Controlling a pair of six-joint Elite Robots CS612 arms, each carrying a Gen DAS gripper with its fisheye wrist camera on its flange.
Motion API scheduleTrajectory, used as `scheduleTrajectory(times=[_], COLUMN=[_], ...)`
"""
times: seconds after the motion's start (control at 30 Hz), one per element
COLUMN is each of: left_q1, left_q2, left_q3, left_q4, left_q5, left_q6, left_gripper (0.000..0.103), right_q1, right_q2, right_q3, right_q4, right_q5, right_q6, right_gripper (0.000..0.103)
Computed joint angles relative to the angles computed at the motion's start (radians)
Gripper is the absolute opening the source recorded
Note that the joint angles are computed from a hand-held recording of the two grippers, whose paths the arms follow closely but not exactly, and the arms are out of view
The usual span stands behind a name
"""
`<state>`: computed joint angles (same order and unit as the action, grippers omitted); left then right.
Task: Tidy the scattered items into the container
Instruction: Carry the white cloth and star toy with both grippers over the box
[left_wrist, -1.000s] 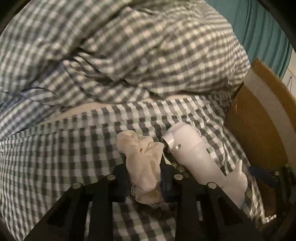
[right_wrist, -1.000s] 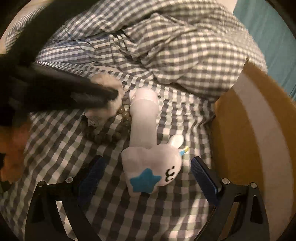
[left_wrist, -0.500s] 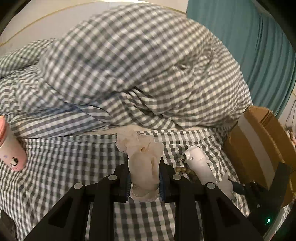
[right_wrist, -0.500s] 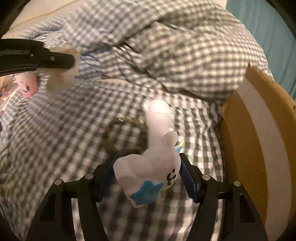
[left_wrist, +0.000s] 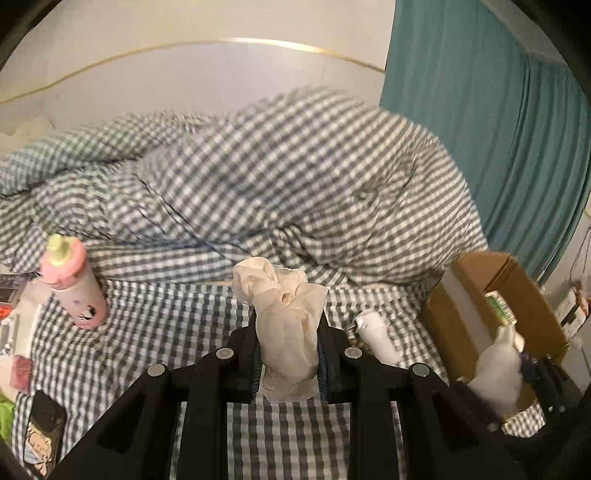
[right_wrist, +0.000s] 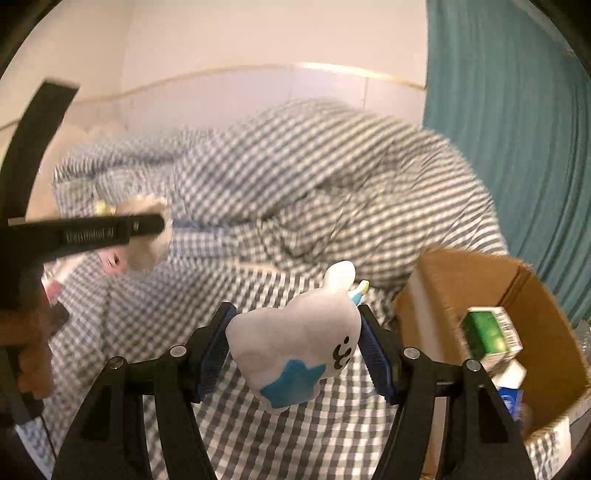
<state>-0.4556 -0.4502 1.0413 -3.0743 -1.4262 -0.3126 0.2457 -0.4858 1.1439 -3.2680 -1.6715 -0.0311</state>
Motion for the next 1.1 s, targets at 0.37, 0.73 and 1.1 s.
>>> scheduleTrajectory(times=[0.37, 0.73, 1.1], left_q1=[-0.055, -0.120, -0.159], left_q2=[-0.120, -0.134, -0.089], left_q3=[0.158, 0.137, 0.038], left_q4=[-0.157, -0.192, -0.117], left_q5=[-0.043, -0.092, -0.145], left_q6=[0.000, 0.075, 0.106], left_gripper=[0.024, 0.024, 0.024], right_q1=[-0.024, -0.067, -0.120], right_q2=[-0.145, -0.218, -0.248], right_q3=[0.222, 0.335, 0.386], right_q4=[-0.255, -0.345, -0.329], right_q5=[-0.092, -0.192, -0.191], right_q6=[0.031, 0.059, 0.096], right_gripper=[0.065, 0.065, 0.065])
